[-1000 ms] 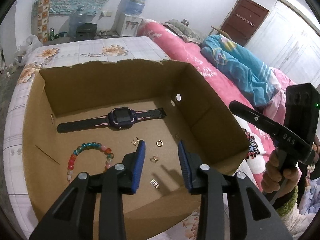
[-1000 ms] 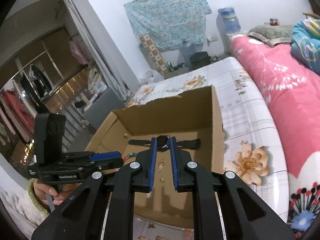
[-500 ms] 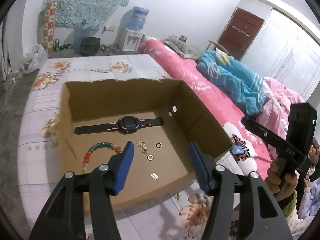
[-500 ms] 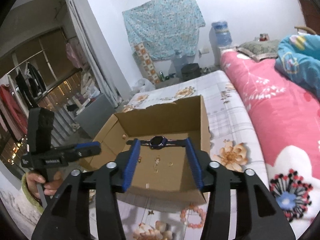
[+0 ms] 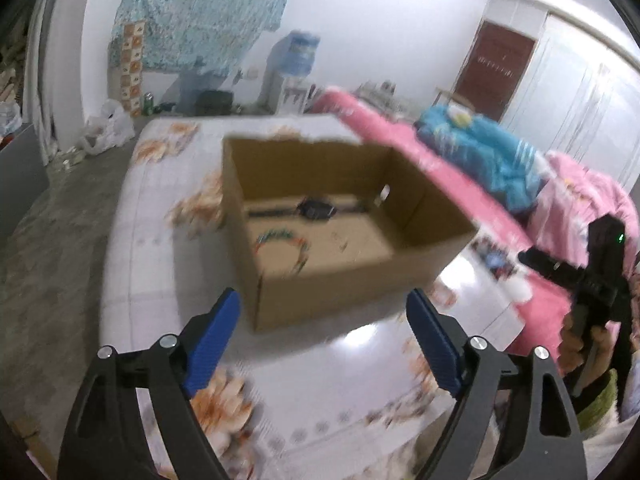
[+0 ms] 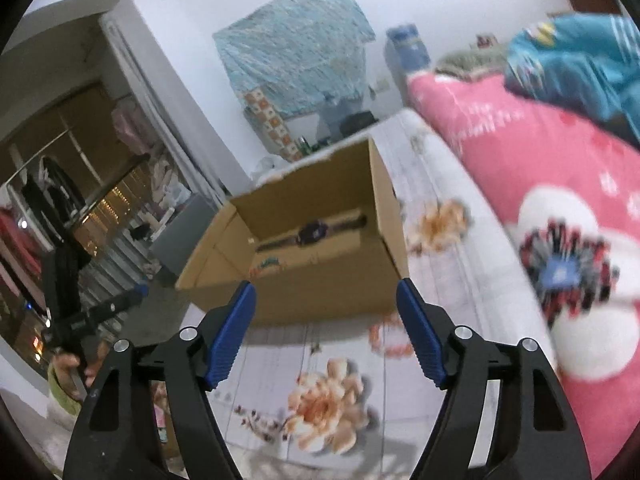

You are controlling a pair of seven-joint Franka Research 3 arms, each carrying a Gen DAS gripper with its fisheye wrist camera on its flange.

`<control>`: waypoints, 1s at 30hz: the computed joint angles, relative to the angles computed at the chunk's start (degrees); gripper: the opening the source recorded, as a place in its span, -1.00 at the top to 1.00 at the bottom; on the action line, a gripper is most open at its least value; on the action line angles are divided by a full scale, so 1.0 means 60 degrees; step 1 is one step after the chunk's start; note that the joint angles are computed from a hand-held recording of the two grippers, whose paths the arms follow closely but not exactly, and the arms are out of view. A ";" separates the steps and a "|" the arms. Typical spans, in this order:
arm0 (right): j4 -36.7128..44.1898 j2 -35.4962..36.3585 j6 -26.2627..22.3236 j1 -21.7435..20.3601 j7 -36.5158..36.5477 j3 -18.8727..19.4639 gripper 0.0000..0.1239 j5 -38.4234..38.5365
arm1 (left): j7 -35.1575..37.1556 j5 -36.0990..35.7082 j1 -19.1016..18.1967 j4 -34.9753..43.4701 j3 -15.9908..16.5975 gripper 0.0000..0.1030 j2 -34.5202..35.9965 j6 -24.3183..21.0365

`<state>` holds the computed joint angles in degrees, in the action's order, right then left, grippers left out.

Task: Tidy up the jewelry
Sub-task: 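Return both open grippers to the table beside the pearl bracelet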

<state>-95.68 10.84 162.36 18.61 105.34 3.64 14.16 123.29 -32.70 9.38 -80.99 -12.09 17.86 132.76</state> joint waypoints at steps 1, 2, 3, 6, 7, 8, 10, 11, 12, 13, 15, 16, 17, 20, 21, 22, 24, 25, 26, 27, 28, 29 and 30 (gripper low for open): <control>-0.0069 -0.0002 -0.0124 0.0135 0.0391 -0.0143 -0.22 -0.0341 | -0.0090 0.0168 -0.0033 -0.0295 0.0072 -0.64 -0.0118 0.0067; -0.0144 -0.0017 -0.0277 0.0300 0.0890 -0.0317 -0.25 -0.0839 | -0.0261 0.0347 -0.0078 -0.0537 0.0148 -0.64 -0.0198 0.0111; -0.0139 -0.0002 -0.0494 0.0443 0.1378 -0.0475 -0.31 -0.1385 | -0.0400 0.0478 -0.0108 -0.0674 0.0196 -0.64 -0.0228 0.0114; -0.0045 0.0060 -0.1413 0.0871 0.3040 -0.0892 -0.38 -0.3403 | -0.0918 0.0945 -0.0269 -0.1119 0.0277 -0.64 -0.0284 0.0005; 0.0022 0.0138 -0.1734 0.0881 0.3263 -0.0864 -0.39 -0.3693 | -0.1225 0.1152 -0.0381 -0.1229 0.0296 -0.64 -0.0261 -0.0060; 0.0072 0.0216 -0.2055 0.0899 0.3494 -0.0835 -0.40 -0.3938 | -0.1442 0.1330 -0.0476 -0.1239 0.0281 -0.64 -0.0193 -0.0222; 0.0143 0.0346 -0.2642 0.0969 0.3951 -0.0819 -0.41 -0.4486 | -0.1519 0.1396 -0.0592 -0.1193 0.0132 -0.64 0.0004 -0.0603; 0.0297 0.0475 -0.3024 0.1018 0.4140 -0.0811 -0.41 -0.4750 | -0.1572 0.1512 -0.0691 -0.1211 0.0089 -0.64 0.0085 -0.0633; 0.0357 0.0531 -0.3256 0.1047 0.4261 -0.0791 -0.41 -0.4942 | -0.1646 0.1698 -0.0792 -0.1230 0.0082 -0.64 0.0133 -0.0599; 0.0462 0.0615 -0.3569 0.1108 0.4385 -0.0789 -0.41 -0.5207 | -0.1773 0.2085 -0.0978 -0.1294 0.0106 -0.64 0.0192 -0.0451; 0.0687 0.0788 -0.4119 0.1251 0.4548 -0.0794 -0.45 -0.5788 | -0.2087 0.2877 -0.1299 -0.1464 0.0180 -0.68 0.0230 -0.0043; 0.0759 0.0855 -0.4282 0.1320 0.4567 -0.0795 -0.47 -0.6079 | -0.2095 0.3097 -0.1374 -0.1712 0.0166 -0.83 0.0145 0.0384; 0.0857 0.0945 -0.4477 0.1410 0.4527 -0.0800 -0.51 -0.6424 | -0.2185 0.3333 -0.1437 -0.1753 0.0173 -0.89 0.0161 0.0494; 0.1025 0.1120 -0.4886 0.1592 0.4505 -0.0825 -0.53 -0.7115 | -0.2647 0.4191 -0.1675 -0.2025 0.0272 -0.89 0.0123 0.1042; 0.0908 0.1060 -0.4793 0.1608 0.4598 -0.0837 -0.53 -0.7262 | -0.2773 0.4437 -0.1728 -0.2142 0.0291 -0.89 0.0095 0.1235; 0.0898 0.1050 -0.4802 0.1573 0.4568 -0.0805 -0.53 -0.7238 | -0.2890 0.4653 -0.1772 -0.2258 0.0298 -0.89 0.0054 0.1400; 0.0884 0.1028 -0.4779 0.1442 0.4432 -0.0726 -0.53 -0.6973 | -0.2923 0.4635 -0.1695 -0.2518 0.0207 -0.89 -0.0047 0.1760; 0.0975 0.1072 -0.4824 0.1395 0.4337 -0.0694 -0.53 -0.6841 | -0.2942 0.4650 -0.1676 -0.2553 0.0178 -0.89 -0.0060 0.1811; 0.0980 0.1068 -0.4839 0.1367 0.4264 -0.0679 -0.53 -0.6759 | -0.2948 0.4657 -0.1657 -0.2566 0.0154 -0.89 -0.0061 0.1835; 0.0981 0.1056 -0.4865 0.1356 0.4200 -0.0673 -0.53 -0.6721 | -0.2935 0.4659 -0.1632 -0.2561 0.0135 -0.89 -0.0060 0.1830; 0.0961 0.1037 -0.4860 0.1359 0.4176 -0.0680 -0.53 -0.6737 | -0.2934 0.4662 -0.1616 -0.2553 0.0121 -0.89 -0.0050 0.1830; 0.0958 0.1041 -0.4841 0.1367 0.4165 -0.0686 -0.53 -0.6769 | -0.2951 0.4676 -0.1614 -0.2530 0.0113 -0.89 -0.0033 0.1831; 0.0888 0.0999 -0.4782 0.1380 0.4147 -0.0691 -0.53 -0.6830 | -0.2961 0.4687 -0.1610 -0.2501 0.0105 -0.89 -0.0012 0.1818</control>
<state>-90.35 16.84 133.67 26.89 130.22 -0.50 -26.82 105.52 -4.58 -0.28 -95.99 -11.46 17.78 143.67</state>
